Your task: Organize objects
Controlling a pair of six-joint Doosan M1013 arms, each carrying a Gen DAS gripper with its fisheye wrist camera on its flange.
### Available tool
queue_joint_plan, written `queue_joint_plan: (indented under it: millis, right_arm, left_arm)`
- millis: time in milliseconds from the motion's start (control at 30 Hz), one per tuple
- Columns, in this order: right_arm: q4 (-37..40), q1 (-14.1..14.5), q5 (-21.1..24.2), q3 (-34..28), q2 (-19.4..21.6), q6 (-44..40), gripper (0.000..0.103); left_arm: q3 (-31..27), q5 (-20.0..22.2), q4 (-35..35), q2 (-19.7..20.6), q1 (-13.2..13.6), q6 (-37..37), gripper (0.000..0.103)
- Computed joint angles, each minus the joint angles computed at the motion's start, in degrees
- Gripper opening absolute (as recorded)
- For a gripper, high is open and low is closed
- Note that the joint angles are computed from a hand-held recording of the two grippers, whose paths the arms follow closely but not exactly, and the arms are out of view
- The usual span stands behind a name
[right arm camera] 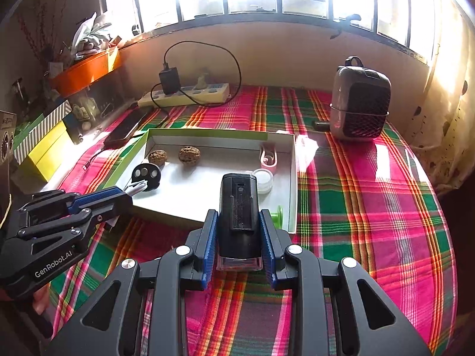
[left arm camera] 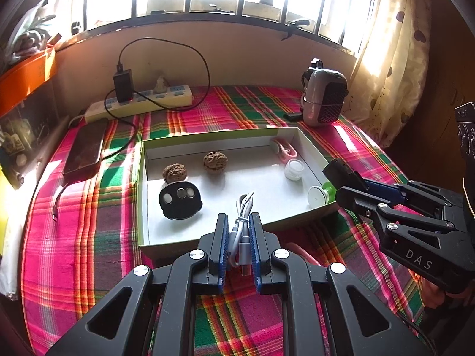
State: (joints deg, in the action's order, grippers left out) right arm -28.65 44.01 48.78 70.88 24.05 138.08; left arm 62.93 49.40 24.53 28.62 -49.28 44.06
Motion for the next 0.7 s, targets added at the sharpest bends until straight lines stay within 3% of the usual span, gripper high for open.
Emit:
queue_joint_plan:
  millis: [700]
  right_arm:
    - [8.1, -3.3, 1.5, -8.6, 5.9, -8.0, 0.029]
  left_arm:
    - [-5.4, 1.9, -3.0, 4.3, 1.9, 2.0, 0.012]
